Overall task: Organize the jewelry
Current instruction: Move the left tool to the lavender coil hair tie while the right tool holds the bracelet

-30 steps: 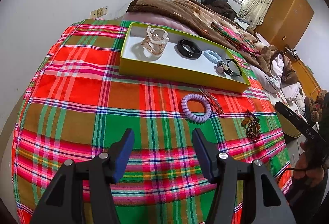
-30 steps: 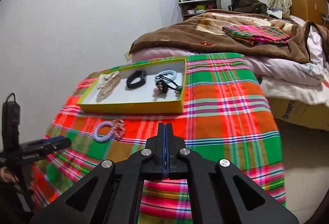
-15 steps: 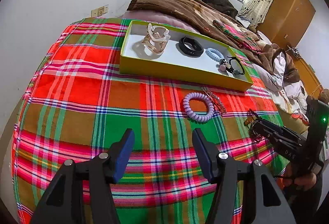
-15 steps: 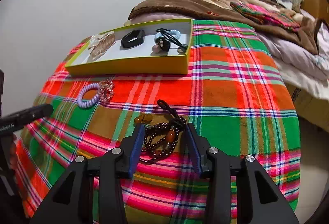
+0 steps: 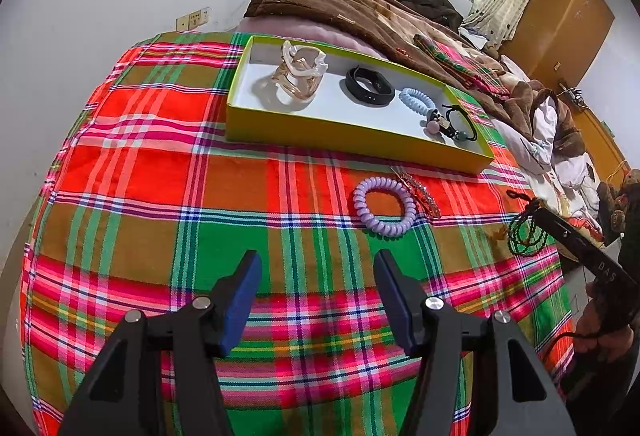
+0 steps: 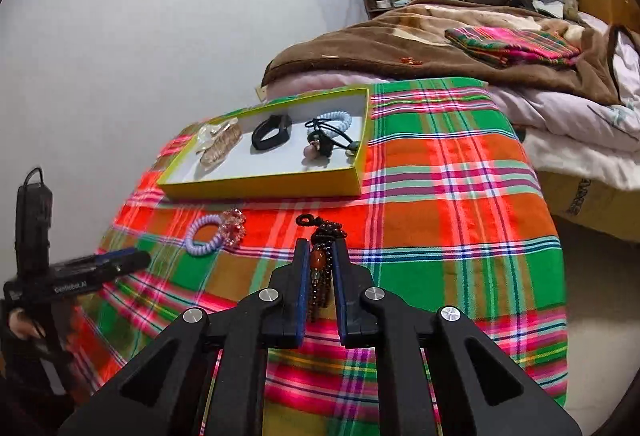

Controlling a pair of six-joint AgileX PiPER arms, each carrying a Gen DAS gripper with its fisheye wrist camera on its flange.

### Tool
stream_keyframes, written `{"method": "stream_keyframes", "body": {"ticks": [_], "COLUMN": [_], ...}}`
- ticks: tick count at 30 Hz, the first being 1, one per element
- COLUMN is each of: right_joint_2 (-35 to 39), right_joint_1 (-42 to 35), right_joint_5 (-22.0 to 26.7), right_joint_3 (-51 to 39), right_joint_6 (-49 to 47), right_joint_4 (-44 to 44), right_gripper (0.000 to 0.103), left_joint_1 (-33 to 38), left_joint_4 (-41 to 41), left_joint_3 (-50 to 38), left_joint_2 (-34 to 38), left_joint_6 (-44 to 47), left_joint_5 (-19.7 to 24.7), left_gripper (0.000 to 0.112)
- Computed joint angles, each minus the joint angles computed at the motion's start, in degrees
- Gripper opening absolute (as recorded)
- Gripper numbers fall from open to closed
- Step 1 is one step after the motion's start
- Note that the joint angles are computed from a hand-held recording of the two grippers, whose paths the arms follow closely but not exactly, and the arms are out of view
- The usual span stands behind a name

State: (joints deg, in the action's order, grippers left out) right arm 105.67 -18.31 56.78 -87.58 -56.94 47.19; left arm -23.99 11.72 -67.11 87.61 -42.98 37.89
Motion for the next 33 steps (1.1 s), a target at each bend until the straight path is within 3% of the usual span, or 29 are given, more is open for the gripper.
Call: {"method": "stream_keyframes", "body": {"ticks": [3,4,6,8,11,15,19,20,27,28,29,30,33], "right_joint_2": [1.2,0.6,0.1,0.8,-0.8,1.2,3.1,3.3,2.4,2.3,2.1,1.9,0.9], "right_joint_1": [-1.7,-1.5,-0.3,-1.3,0.4,0.2,0.2,0.1,2.9,3.3,3.5,3.5,4.2], "right_joint_5": [4.0,3.0,1.7,5.5,0.7,0.9,2.5,3.0,-2.9,-3.5,-3.7,-3.7,-5.5], "right_joint_3": [-0.7,-0.6,-0.6,-1.3,0.3,-1.0,-2.6,-2.6,0.9,1.0,1.3,1.6,3.0], "right_joint_6": [0.4,-0.5,-0.3,-0.9,-1.3,0.0,-0.1,-0.5,-0.9,-0.9,-1.4,-2.3,-3.4], "right_joint_4": [4.6,3.2,0.8,4.4,1.6,-0.5,-3.3,-3.4,-7.3,-7.6,-7.6,-7.3,-7.4], "right_gripper": [0.01,0.001,0.0,0.0,0.0,0.002,0.04,0.042,0.042,0.04,0.027,0.022,0.017], "left_joint_1": [-0.1,-0.1,0.0,0.1,0.1,0.1,0.2,0.1,0.3,0.3,0.4,0.5,0.7], "left_joint_4": [0.1,0.2,0.2,-0.2,-0.1,-0.3,-0.4,-0.4,-0.6,-0.5,-0.6,-0.7,-1.2], "left_joint_3": [0.0,0.0,-0.3,-0.4,-0.9,-1.9,-2.8,-3.0,-4.8,-5.1,-5.3,-5.7,-6.8], "left_joint_2": [0.0,0.0,0.4,0.5,0.9,1.5,2.3,2.5,4.0,4.3,4.5,4.8,5.6], "left_joint_6": [0.0,-0.1,-0.2,0.2,0.2,0.8,1.3,1.3,1.7,1.7,1.7,1.8,2.4], "left_joint_5": [-0.1,-0.1,0.3,0.1,0.5,0.9,1.3,1.4,2.4,2.6,2.8,3.0,3.4], "left_gripper": [0.06,0.06,0.06,0.06,0.06,0.06,0.06,0.06,0.06,0.06,0.06,0.06,0.06]}}
